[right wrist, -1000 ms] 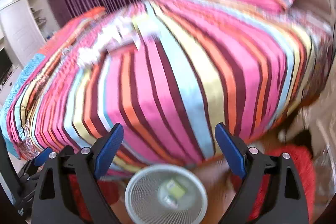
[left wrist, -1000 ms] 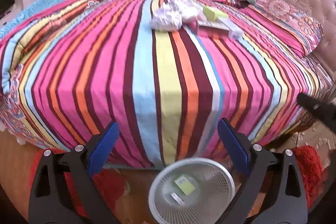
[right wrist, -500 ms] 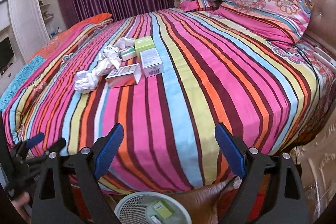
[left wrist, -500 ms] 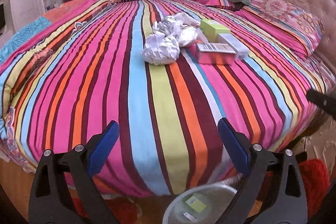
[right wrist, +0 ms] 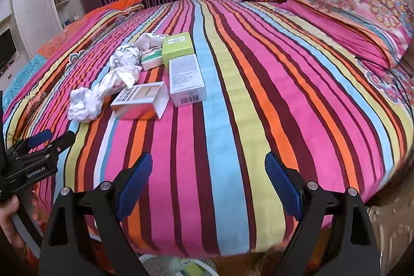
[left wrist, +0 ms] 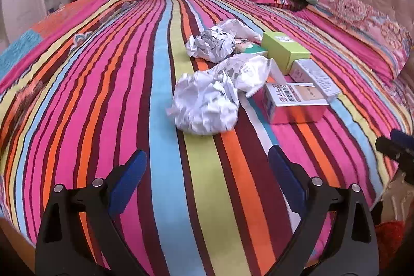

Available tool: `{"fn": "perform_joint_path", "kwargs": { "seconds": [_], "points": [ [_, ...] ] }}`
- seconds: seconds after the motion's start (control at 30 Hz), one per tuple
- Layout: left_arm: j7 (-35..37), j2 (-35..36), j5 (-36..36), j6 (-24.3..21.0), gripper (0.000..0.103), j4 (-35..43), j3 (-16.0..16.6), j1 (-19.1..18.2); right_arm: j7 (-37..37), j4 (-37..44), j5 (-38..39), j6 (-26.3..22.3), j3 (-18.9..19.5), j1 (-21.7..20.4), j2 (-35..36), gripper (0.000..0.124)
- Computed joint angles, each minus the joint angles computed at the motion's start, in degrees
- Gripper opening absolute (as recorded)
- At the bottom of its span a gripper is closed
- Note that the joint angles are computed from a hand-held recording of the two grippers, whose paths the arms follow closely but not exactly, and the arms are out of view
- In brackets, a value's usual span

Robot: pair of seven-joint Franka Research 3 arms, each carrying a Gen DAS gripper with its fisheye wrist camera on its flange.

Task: Collect trash
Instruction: 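Grasp crumpled white paper with the left tool while the right tool grasps the white box, then carry the crumpled paper and white box over the wastebasket with both tools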

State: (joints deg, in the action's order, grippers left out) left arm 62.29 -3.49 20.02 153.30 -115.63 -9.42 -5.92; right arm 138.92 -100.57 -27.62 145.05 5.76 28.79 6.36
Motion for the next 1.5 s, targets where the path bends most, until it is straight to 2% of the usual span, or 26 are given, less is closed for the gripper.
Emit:
{"fn": "perform_joint_path", "kwargs": {
  "seconds": [0.23, 0.47, 0.7, 0.87, 1.03, 1.17, 1.27, 1.3, 1.37, 1.4, 1.43, 1.5],
  "points": [
    [3.51, 5.84, -1.59, -1.50, 0.092, 6.84, 0.55, 0.36, -8.46, 11.84, 5.25, -2.24, -1.70, -0.20, 8.12, 0.084],
    [5.82, 9.74, -3.26, -1.85, 0.092, 11.39, 0.50, 0.23, -17.45, 24.07, 11.27, -7.38, -3.61, 1.02, 16.46, 0.084],
    [6.64, 13.41, -4.73, -3.77, 0.092, 15.70, 0.53, 0.20, -23.67, 39.38, 13.95, -15.69, -5.75, 2.95, 26.18, 0.084],
    [7.07, 15.04, -5.51, -5.29, 0.092, 17.71, 0.55, 0.22, -25.68, 52.69, 15.50, -22.80, -7.46, 3.82, 34.59, 0.084],
    [6.91, 16.89, -5.53, -6.90, 0.092, 19.84, 0.62, 0.02, -26.12, 62.03, 16.82, -27.60, -8.93, 4.13, 40.37, 0.084],
    [5.36, 18.60, -5.08, -9.94, 0.092, 22.17, 1.00, -0.35, -25.67, 61.85, 17.82, -27.46, -9.31, 3.96, 40.59, 0.084],
    [3.04, 18.24, -2.28, -10.18, 0.073, 21.60, 1.82, -1.07, -24.80, 59.67, 17.84, -26.67, -9.50, 4.08, 39.43, 0.082],
    [2.38, 17.99, -1.41, -10.19, 0.067, 21.29, 1.97, -1.19, -24.77, 56.85, 18.50, -25.29, -8.93, 3.75, 37.86, 0.074],
    [3.21, 17.30, -3.13, -9.81, 0.066, 20.43, 1.40, -0.33, -24.32, 53.93, 19.19, -23.95, -8.49, 3.43, 36.12, 0.061],
    [3.33, 17.06, -3.49, -9.91, 0.065, 20.24, 1.28, -0.16, -23.88, 52.61, 18.85, -23.51, -8.67, 3.66, 35.28, 0.049],
    [3.25, 16.76, -3.70, -10.10, 0.065, 20.04, 1.25, -0.06, -23.22, 50.25, 18.11, -22.69, -8.97, 4.12, 33.76, 0.045],
    [2.72, 15.98, -4.35, -9.99, 0.065, 19.23, 1.20, 0.19, -21.79, 47.39, 16.16, -22.25, -9.55, 5.04, 31.87, 0.045]
  ]
}}
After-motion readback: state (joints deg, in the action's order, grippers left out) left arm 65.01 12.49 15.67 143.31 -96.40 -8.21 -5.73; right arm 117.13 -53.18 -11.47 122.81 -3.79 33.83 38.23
